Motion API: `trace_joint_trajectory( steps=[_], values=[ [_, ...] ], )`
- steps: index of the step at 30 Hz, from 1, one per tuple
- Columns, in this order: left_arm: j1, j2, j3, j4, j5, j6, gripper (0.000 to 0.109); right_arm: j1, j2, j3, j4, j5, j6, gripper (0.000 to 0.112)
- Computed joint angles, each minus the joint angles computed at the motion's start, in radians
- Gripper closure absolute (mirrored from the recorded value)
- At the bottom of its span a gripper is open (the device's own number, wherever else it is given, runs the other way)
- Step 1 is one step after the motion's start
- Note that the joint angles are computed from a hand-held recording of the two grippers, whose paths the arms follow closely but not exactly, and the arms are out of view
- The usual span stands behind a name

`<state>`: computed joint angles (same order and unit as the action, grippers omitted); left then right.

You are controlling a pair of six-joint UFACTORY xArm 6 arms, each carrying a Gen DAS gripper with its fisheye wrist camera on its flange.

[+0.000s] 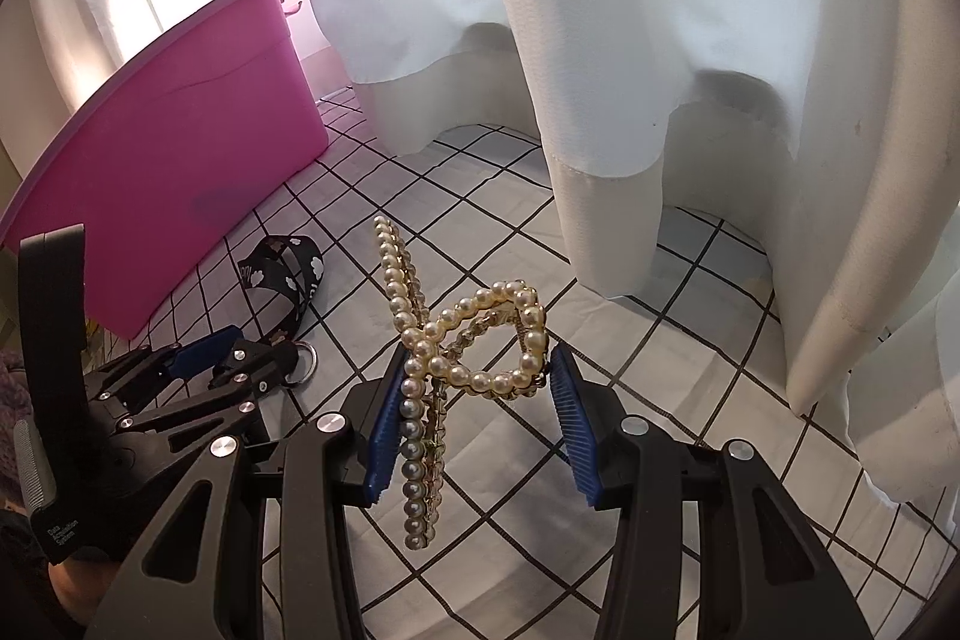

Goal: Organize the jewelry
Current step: 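Close the left gripper on the lanyard strap and lift it, then carry the lanyard with the left gripper and claw clip with the right gripper over the tub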

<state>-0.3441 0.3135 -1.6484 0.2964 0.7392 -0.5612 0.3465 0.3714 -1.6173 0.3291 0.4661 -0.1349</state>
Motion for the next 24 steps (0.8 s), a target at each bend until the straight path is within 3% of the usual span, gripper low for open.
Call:
trace_joint_trajectory(
  steps=[5,6,7,24],
  values=[
    [0.014,-0.023,0.018,-0.081,-0.005,0.024,0.084,-0.001,-0.006,0.0,0.006,0.001,-0.002,0.068],
    [0.017,-0.037,0.032,-0.09,-0.021,0.029,0.096,0.0,-0.008,0.001,0.009,0.001,-0.006,0.068],
    [0.016,-0.05,0.039,-0.087,-0.033,0.034,0.098,0.0,-0.009,-0.001,0.014,0.003,-0.011,0.068],
    [0.03,-0.143,-0.074,-0.15,-0.005,0.114,0.099,0.016,-0.082,-0.01,0.009,0.031,-0.011,0.068]
  ],
)
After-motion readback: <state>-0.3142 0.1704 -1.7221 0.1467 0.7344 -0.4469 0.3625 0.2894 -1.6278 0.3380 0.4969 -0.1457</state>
